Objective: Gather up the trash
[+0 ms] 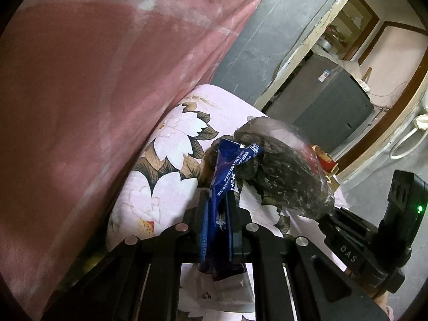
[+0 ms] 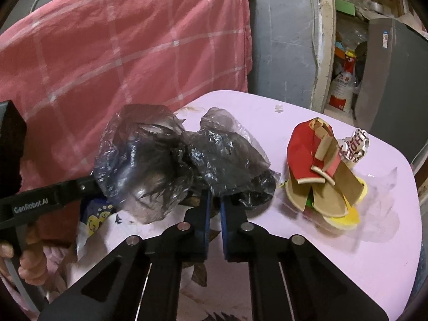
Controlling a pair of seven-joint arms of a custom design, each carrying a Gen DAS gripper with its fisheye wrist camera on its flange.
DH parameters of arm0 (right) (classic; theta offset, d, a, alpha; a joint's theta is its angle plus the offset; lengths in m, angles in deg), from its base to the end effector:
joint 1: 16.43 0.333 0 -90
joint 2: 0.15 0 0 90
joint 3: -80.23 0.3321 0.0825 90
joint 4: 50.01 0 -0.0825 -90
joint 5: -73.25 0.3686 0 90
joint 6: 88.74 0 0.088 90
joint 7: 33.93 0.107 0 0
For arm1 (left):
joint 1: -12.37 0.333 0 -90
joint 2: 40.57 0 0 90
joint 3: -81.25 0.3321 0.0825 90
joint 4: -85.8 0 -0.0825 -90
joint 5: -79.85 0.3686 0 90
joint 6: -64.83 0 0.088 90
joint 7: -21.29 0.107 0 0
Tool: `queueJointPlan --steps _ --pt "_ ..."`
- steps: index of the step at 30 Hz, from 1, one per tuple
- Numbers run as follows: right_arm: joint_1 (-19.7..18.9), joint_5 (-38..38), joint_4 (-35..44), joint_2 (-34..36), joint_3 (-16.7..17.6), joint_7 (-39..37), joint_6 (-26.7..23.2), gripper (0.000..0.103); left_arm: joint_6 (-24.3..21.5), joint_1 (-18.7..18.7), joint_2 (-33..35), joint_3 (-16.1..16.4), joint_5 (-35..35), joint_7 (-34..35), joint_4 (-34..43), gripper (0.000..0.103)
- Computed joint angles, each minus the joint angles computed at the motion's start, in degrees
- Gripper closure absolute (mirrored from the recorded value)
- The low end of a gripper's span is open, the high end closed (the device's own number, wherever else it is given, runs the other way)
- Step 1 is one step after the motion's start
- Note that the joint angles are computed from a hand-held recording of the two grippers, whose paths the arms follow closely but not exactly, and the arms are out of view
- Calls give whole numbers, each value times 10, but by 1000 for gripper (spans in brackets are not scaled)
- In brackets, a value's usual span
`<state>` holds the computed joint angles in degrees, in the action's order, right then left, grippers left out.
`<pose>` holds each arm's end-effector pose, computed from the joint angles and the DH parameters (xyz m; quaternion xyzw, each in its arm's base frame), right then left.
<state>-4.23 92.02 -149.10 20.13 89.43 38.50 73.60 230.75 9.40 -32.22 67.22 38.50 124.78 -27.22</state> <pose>0.6534 0.2218 0.4881 -0.7637 0.5205 -0.1535 0.3498 0.6035 -0.1356 0.5022 -0.6800 0.6028 -0.4101 0.0773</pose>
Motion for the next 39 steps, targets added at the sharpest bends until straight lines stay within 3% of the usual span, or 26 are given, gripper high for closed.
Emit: queueJointPlan --steps 5,10,14,15,16,18,22,24,30,36,39 --pt "-16 38 -54 -32 27 -45 55 100 10 -3 -7 -2 -7 0 -8 95" --pt "-26 78 -73 -50 42 -75 77 100 25 -12 -12 7 21 -41 -18 95" --pt "-19 85 -71 -51 32 -70 84 95 34 -14 -10 16 62 -87 -19 95" --pt "-19 86 -69 -50 31 -69 86 91 32 -13 -7 16 70 -94 -16 95" --pt "-17 86 -66 -49 30 -64 89 78 30 -11 -4 16 76 -99 -12 95" --pt "-20 91 -55 -43 34 -66 91 69 28 -7 3 16 87 -107 -4 95" --pt "9 28 1 -10 -4 -12 54 60 20 1 14 13 105 -122 11 95" --pt "20 -7 39 14 -20 19 21 60 18 6 18 8 103 -119 14 95" --pt "18 -42 86 44 -20 48 -42 61 13 17 26 -4 87 -99 22 95" --pt "12 -42 73 39 -13 55 -44 94 15 16 25 -7 80 -91 23 95" --pt "5 -26 48 26 -3 43 -13 98 27 10 18 -5 86 -95 15 95"
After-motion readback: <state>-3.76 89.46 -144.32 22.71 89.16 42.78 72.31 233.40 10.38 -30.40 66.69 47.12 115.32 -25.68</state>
